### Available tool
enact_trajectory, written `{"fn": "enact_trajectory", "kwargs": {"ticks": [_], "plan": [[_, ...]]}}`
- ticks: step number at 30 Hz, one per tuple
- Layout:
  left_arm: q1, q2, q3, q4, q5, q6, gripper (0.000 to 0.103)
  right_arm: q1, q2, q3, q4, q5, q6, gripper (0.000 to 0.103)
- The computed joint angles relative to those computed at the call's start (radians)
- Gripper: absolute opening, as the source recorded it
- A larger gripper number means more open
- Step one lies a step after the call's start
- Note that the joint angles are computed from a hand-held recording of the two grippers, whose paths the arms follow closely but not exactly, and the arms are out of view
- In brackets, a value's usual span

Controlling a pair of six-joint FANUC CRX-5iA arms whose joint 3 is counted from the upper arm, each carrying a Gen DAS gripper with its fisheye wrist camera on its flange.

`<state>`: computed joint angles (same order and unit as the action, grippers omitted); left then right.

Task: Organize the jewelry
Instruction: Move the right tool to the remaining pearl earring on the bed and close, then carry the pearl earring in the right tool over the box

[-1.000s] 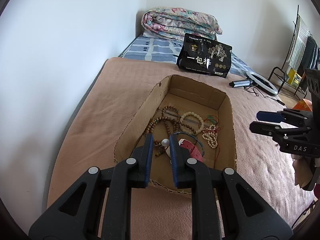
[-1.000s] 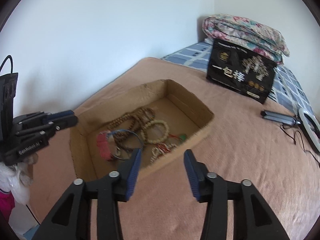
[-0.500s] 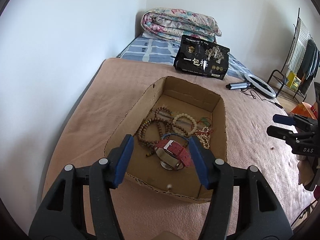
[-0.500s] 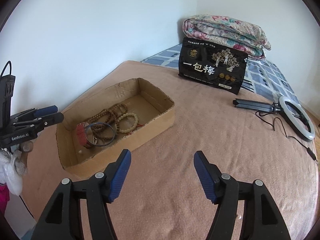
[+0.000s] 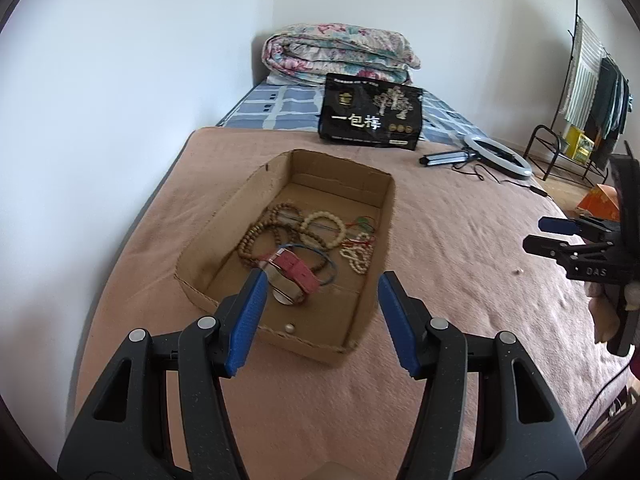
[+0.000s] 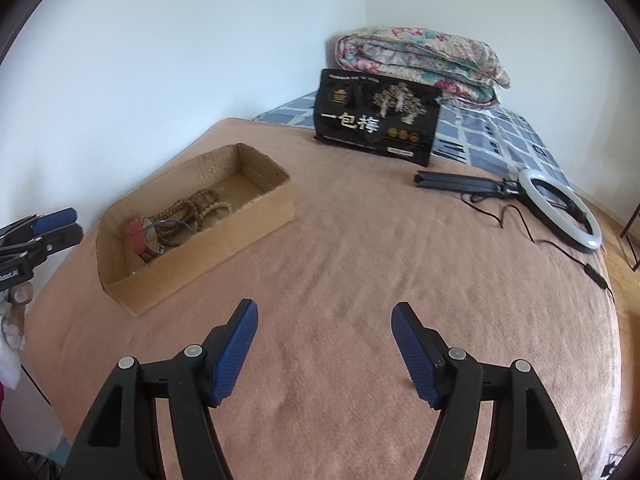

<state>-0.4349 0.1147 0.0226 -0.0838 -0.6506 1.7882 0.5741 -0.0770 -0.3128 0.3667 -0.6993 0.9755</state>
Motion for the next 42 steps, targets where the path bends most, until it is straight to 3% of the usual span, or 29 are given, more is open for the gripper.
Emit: {"fn": "enact_trajectory", "kwargs": {"ticks": [6,17,36,42], "plan": [[-0.045,-0.02,-0.013,-0.043,-0.023,0.04,0.059,-0.038,-0.036,-0.047,-0.046,-0.031,0.041,0.071],[-0.091,-0.041,-0.058,-0.071,-0.052,0.067,0.059,-0.087,-0.022,-0.07,-0.159,-0.06,0.145,0.042],[-0.091,-0.042,-0.089,-0.027,-0.046,0.043,0.059,-0.129,0.08,-0.026,-0.124,-0.053,0.127,0.024],[-0.091,-0.046,-0.093,-0.027,-0.044,0.043,0.059,-0.115,0.09,-0.023,-0.103,-0.068,0.125,0.008]]}}
